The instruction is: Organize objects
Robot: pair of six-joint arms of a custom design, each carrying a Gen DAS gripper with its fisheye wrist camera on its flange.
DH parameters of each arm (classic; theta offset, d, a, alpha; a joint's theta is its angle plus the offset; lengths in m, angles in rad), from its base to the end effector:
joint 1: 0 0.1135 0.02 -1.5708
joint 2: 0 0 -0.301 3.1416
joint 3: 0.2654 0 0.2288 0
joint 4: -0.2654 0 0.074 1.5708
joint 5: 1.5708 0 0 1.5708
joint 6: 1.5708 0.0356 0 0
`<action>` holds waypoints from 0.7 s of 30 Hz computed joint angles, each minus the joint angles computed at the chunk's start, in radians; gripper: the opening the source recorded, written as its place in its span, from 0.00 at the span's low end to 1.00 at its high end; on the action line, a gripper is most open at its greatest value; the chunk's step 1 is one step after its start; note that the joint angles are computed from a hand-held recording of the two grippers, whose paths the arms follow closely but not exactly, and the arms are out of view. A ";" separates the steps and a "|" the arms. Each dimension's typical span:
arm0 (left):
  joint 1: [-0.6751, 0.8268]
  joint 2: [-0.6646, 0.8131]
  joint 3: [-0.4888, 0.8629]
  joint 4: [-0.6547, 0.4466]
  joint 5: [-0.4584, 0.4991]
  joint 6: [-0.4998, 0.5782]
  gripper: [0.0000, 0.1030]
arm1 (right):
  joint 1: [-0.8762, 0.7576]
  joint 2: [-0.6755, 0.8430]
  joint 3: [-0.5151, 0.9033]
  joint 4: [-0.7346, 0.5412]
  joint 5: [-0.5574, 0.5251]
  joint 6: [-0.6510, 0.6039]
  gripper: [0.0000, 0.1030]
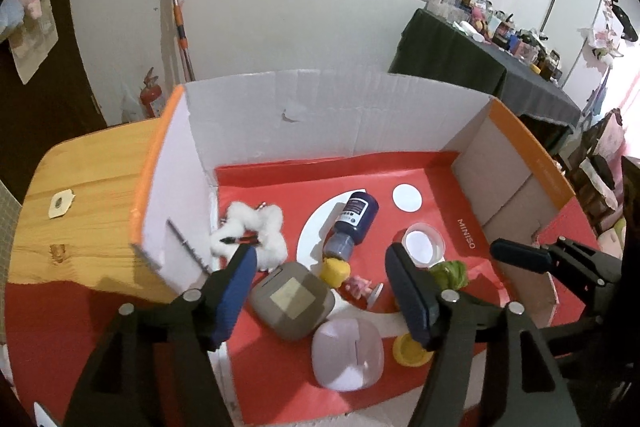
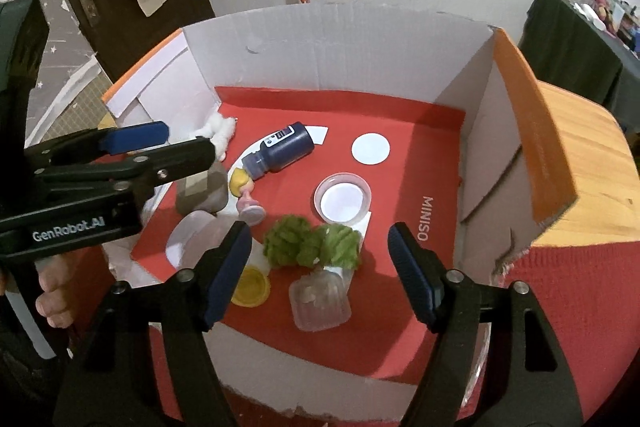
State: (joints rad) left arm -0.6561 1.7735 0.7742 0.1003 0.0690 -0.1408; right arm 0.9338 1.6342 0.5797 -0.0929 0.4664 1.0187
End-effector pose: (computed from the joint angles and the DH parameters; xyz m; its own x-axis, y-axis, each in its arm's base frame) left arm 0.2510 -0.1963 0.1694 -0.7042 0.3655 -0.6087 0.5492 0.8237 -0.1408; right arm 0.1578 0.1864 0.1551 -0.8022 0.1944 -0.5645 0.1428 0.9805 0.1348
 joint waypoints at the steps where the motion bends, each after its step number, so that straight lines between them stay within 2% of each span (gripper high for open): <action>1: 0.001 -0.012 -0.011 0.006 0.000 0.000 0.71 | 0.009 -0.004 -0.001 -0.003 0.008 0.008 0.68; 6: -0.012 -0.071 -0.076 0.048 -0.027 0.001 0.79 | 0.053 -0.010 0.012 -0.043 0.053 0.045 0.73; 11: -0.025 -0.127 -0.145 0.097 -0.068 0.006 0.87 | 0.114 -0.029 0.027 -0.117 0.117 0.109 0.74; 13: -0.031 -0.148 -0.172 0.115 -0.083 0.007 0.91 | 0.139 -0.038 0.027 -0.135 0.140 0.138 0.79; 21: -0.056 -0.198 -0.258 0.167 -0.101 0.007 0.92 | 0.243 -0.033 0.054 -0.239 0.239 0.273 0.81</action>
State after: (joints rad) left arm -0.7116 1.5754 0.5166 0.2675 -0.0319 -0.1343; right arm 1.1768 1.6014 0.6338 -0.3323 0.7054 1.2915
